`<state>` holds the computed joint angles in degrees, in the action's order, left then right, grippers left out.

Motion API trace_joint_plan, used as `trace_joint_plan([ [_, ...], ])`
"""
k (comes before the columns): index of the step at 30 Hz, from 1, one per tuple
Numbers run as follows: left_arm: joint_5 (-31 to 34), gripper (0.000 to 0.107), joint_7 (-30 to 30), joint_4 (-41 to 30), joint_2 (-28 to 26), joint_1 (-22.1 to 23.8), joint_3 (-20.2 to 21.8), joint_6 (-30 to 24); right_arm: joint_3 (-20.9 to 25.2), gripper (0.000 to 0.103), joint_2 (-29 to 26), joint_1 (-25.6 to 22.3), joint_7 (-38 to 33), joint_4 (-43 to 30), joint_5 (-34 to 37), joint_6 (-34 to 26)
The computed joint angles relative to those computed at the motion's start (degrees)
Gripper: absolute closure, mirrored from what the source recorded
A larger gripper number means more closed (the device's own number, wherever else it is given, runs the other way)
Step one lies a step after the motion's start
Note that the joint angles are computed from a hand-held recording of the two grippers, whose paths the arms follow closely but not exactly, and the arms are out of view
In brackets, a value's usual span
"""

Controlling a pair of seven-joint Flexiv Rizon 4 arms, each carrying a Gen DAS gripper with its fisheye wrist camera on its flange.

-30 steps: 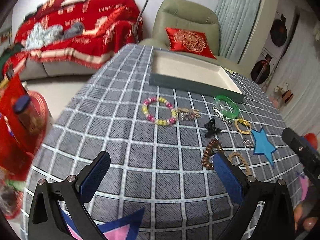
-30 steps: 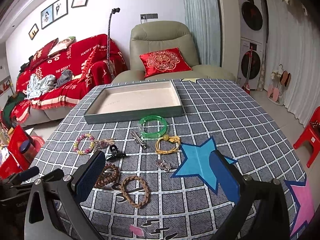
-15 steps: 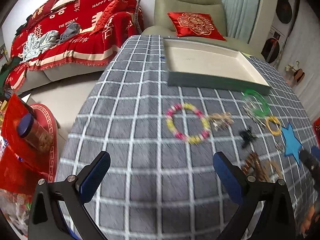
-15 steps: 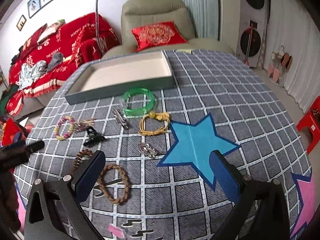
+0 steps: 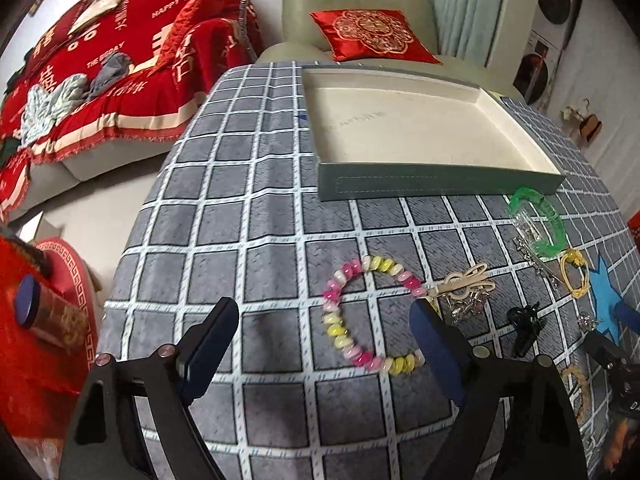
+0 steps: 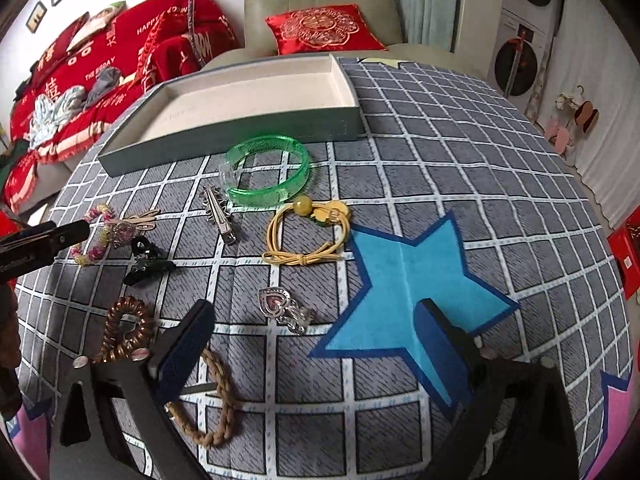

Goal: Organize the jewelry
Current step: 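Grasp the beaded bracelet with the left tool while the right tool grasps the silver heart pendant, then carry the bracelet into the tray with the left tool while the right tool drops the heart pendant there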

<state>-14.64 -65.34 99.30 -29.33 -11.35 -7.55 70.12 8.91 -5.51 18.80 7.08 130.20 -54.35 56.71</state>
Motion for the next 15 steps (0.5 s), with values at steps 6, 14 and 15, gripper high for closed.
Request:
trace_joint_plan([
  [6,0.64,0.023,0.45,-1.46,-1.27,-0.40,-0.11,-1.64,0.48,0.030,-1.09,1.19,-3.85,-1.48,2.84,-2.08],
  [14,-1.33,0.082,6.21,0.90,-0.41,0.79,-3.01,1.38,0.63,0.073,-1.06,1.99,-5.26,-2.28,4.29,-2.70],
  [15,-2.54,0.082,7.15,1.34,-0.18,1.58,-4.01,1.07,0.57,0.073,-0.80,1.88,-4.70,-1.94,4.25,-2.11],
])
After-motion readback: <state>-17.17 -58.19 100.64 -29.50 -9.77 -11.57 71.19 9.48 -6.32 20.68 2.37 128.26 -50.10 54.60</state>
